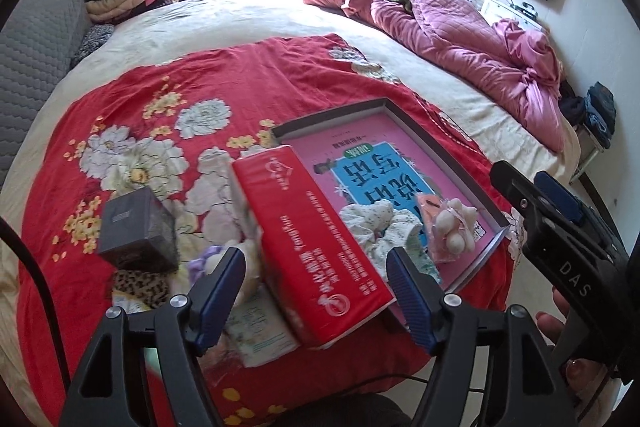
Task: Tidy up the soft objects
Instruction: 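Move both tools back from the tray toward the pile of items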
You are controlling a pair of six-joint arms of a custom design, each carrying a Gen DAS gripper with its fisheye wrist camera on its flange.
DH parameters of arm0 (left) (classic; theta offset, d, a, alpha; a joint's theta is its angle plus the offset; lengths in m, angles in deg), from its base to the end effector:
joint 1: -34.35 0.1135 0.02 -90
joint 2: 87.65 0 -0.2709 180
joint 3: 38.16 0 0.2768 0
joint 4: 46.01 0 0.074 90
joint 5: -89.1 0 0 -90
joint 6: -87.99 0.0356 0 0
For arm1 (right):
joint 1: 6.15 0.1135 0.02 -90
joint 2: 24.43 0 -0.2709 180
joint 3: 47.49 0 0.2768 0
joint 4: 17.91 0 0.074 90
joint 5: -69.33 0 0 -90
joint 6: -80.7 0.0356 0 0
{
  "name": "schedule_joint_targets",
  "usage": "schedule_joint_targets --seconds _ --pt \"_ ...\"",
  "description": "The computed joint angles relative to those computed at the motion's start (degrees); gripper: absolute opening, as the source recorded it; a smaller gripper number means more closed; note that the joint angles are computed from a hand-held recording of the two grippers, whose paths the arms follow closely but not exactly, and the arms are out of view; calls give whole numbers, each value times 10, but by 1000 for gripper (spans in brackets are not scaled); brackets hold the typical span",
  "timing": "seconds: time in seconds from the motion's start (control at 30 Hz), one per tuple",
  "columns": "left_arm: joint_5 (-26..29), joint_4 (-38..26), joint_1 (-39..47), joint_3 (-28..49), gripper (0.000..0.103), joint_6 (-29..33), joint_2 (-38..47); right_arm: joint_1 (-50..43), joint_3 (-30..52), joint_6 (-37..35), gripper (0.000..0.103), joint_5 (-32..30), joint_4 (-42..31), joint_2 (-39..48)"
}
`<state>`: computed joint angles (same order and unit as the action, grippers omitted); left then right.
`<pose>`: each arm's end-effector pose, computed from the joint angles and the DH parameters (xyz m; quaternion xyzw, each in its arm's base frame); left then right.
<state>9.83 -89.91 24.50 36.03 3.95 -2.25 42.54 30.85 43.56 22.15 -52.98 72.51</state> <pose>0.3261 -0.0633 0.2403 0.1584 0.9369 -0.0993 0.2953 0.2653 0.2652 0.2135 0.1459 0.8799 0.0055 0.4522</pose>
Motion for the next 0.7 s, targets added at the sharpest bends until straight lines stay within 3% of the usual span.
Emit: schedule_joint_targets --seconds 0.7 --pt "52 -54 135 -11 73 53 -82 70 152 5 77 53 -123 49"
